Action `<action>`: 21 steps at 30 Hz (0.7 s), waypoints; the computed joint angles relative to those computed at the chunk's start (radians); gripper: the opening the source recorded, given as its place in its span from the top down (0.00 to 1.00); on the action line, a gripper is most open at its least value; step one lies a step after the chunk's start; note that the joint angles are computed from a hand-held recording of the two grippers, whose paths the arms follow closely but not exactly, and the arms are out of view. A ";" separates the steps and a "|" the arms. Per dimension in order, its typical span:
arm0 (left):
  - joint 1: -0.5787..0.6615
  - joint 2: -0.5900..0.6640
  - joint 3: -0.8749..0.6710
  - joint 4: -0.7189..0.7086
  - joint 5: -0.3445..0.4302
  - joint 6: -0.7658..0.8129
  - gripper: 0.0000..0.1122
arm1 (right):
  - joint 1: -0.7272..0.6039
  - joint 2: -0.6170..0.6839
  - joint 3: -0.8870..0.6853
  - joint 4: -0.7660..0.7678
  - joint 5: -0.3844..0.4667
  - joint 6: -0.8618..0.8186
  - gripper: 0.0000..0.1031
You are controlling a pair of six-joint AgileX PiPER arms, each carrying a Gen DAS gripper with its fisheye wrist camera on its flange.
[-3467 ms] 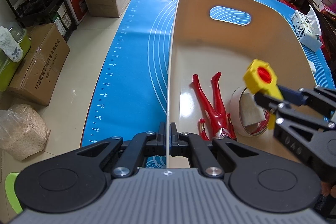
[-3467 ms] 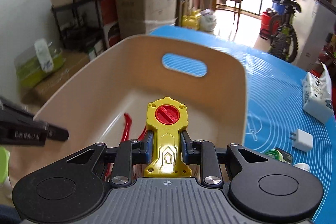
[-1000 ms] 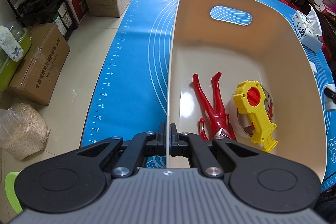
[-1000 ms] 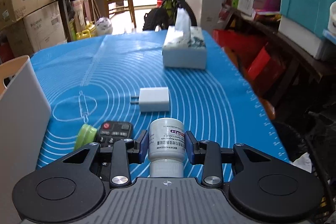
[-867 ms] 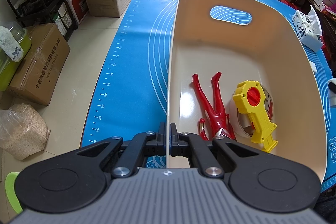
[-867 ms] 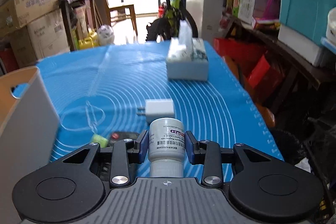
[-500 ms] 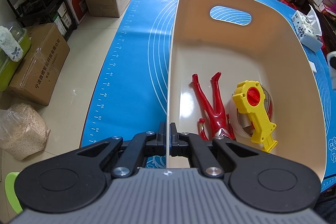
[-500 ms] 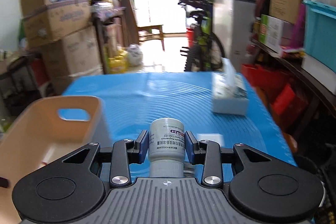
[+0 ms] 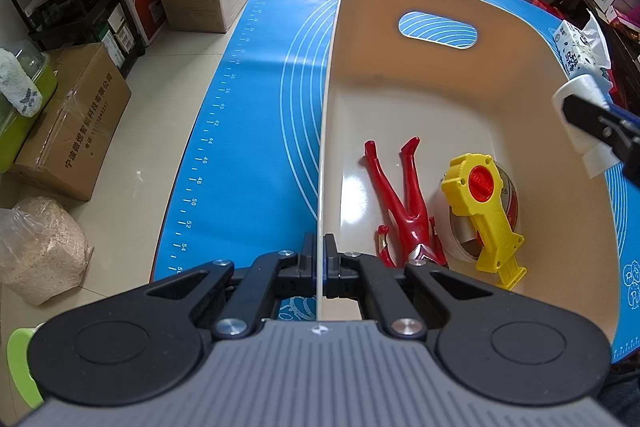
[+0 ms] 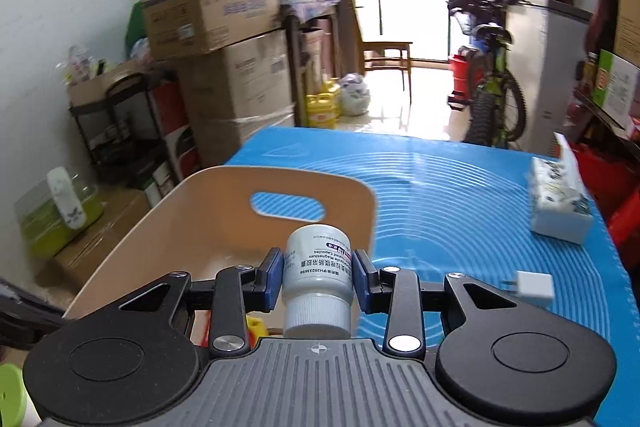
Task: Organize rigid objects
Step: 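Carry the pill bottle into the bin and open the right tool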
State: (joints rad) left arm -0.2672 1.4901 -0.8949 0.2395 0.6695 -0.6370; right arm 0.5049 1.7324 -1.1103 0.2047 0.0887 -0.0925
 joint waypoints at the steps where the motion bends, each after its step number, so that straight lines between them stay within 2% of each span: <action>1: 0.002 -0.001 0.002 -0.001 -0.002 0.003 0.97 | 0.009 0.003 -0.004 0.017 0.009 -0.019 0.57; 6: 0.003 0.000 0.002 0.000 -0.003 0.004 0.97 | 0.043 0.037 -0.041 0.065 0.080 -0.085 0.58; 10: 0.002 0.000 0.002 0.001 -0.003 0.004 0.97 | 0.069 0.077 -0.087 0.019 0.174 -0.060 0.58; 13: 0.001 0.001 0.003 0.001 -0.004 0.003 0.97 | 0.095 0.096 -0.108 -0.070 0.216 -0.011 0.57; 15: 0.001 0.001 0.003 0.000 -0.004 0.003 0.97 | 0.099 0.103 -0.119 -0.055 0.247 -0.021 0.58; 18: 0.001 0.000 0.003 0.001 -0.004 0.004 0.97 | 0.098 0.100 -0.118 -0.051 0.251 -0.030 0.52; 21: 0.001 0.001 0.003 0.001 -0.004 0.003 0.97 | 0.084 0.087 -0.103 0.037 0.242 -0.113 0.49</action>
